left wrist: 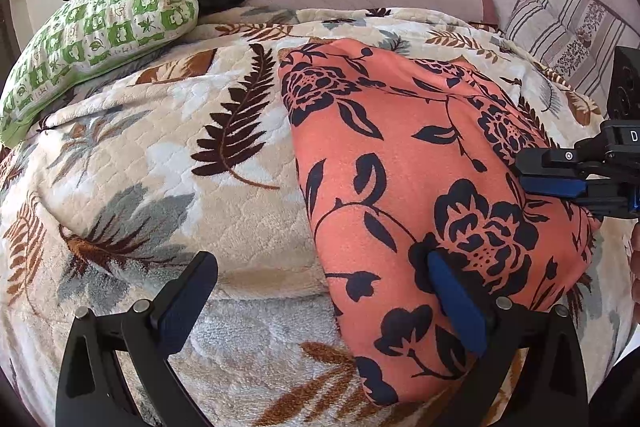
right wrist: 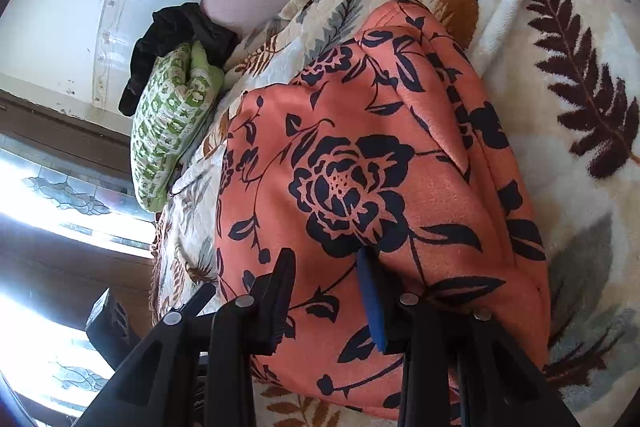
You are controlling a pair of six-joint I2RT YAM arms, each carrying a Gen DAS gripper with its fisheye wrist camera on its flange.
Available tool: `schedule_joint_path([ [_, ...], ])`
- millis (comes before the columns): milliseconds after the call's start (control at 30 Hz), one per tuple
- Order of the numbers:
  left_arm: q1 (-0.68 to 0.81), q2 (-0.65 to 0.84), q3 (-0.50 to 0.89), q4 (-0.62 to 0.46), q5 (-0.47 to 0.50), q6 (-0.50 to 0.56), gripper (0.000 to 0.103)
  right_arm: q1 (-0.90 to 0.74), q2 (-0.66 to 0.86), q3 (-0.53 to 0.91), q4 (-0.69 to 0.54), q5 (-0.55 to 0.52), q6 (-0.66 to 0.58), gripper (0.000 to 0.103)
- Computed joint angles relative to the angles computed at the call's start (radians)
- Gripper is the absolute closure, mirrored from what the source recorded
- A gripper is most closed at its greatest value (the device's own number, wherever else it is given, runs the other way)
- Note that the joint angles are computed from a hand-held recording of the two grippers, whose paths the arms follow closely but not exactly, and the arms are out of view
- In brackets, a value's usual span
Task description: Fold small clothes
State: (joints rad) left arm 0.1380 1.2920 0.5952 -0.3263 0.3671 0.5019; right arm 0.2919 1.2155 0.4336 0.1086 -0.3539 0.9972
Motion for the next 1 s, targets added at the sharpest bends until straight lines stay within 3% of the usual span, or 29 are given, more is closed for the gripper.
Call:
schedule_joint_path([
  [267,0.027,0.009,-0.035,0.060,0.058,-0.030,0.000,-0.014,-0.004,-0.015,0.022,-0.028,-0.010,0.067],
  [500,0.048,0.047,-0.010,0.037,0.101,-0.039,0.000,0.001,-0.011,-0.014,0.014,-0.007,-0.015,0.067],
  [1000,-0.018,-0.005,0.021,0.009,0.027,-0.021,0.000,0.040,0.026,0.035,-0.010,0.046,-0.045,0.066],
])
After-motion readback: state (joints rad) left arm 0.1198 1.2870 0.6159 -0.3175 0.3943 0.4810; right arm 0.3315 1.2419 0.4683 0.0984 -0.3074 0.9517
